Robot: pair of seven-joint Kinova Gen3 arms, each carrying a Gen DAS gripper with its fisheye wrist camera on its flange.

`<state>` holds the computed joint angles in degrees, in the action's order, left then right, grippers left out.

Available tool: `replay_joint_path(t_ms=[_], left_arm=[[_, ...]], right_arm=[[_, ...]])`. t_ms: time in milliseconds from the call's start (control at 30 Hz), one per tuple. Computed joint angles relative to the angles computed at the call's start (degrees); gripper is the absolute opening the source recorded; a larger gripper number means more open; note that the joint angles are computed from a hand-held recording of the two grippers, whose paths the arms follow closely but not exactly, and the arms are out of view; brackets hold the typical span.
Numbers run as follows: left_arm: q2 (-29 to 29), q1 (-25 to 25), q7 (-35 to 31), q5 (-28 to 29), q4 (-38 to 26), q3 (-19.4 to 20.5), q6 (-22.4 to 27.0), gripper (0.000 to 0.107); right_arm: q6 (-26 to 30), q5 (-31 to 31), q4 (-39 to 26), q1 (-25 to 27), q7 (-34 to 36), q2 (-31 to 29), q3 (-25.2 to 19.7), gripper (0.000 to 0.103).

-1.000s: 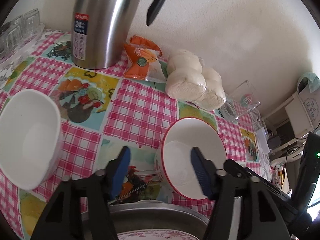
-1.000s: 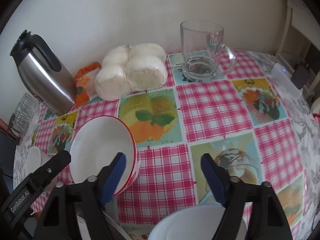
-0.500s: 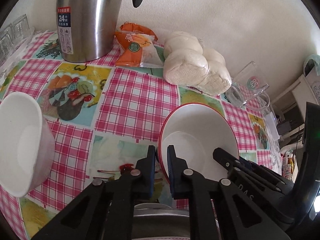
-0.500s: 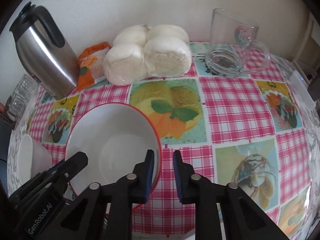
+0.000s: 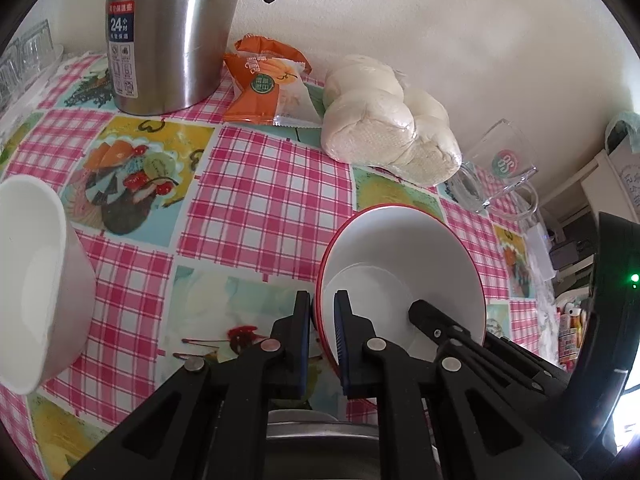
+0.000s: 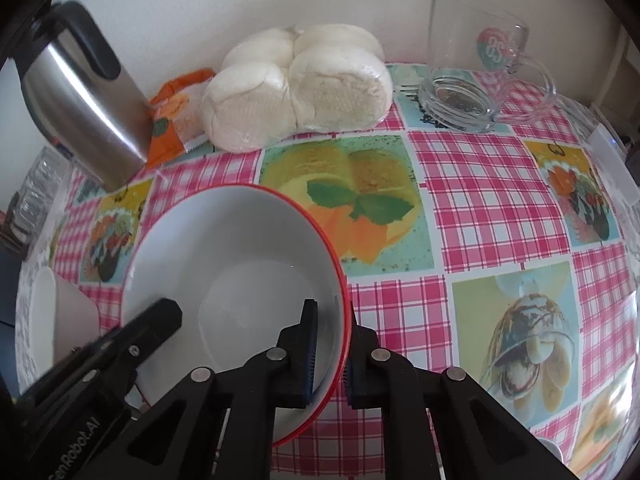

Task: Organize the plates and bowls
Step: 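Lift the strawberry bowl with the right gripper toward the steel plate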

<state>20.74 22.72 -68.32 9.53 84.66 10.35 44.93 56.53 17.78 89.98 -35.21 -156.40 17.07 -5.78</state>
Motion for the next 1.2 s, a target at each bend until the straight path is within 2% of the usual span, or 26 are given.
replay_joint_path(t_ms=[67, 267, 533, 733, 867, 1100, 1200], left_arm=[[-0.49, -1.08, -1.24, 1.91, 0.66, 0.79, -0.88, 0.012], [-3.5, -0.77, -2.11, 2.48, 0.79, 1.02, -1.97, 0.012], [-7.98, 0.42, -1.52, 1.82, 1.09, 1.23, -0.1, 0.012], [-11.75, 2.9, 0.62, -2.98, 0.85, 1.41, 1.93, 0.012], [-14.21, 4.01, 1.99, -5.32, 1.1, 1.94, 3.43, 0.012], [-19.03, 6.21, 7.34, -13.22, 2.19, 3.65, 5.16, 0.012], [-21.18, 6.08, 7.84, -14.37, 3.34, 4.4, 5.19, 0.012]], right_arm=[[0.64, 0.63, 0.26, -0.28, -0.65, -0.92, 0.17, 0.012], [0.42, 4.92, 1.89, -1.56, -5.87, -4.69, -0.25, 0.012], [4.2, 10.16, 3.67, -3.13, -13.17, -10.4, -3.91, 0.012], [5.43, 12.51, 5.57, -3.88, -19.37, -14.02, -7.37, 0.012], [8.72, 15.69, 6.04, -5.37, -24.8, -15.84, -10.5, 0.012], [8.75, 19.5, 9.11, -6.87, -33.58, -20.04, -15.64, 0.013], [9.0, 21.19, 10.04, -7.38, -37.26, -21.23, -18.0, 0.013]])
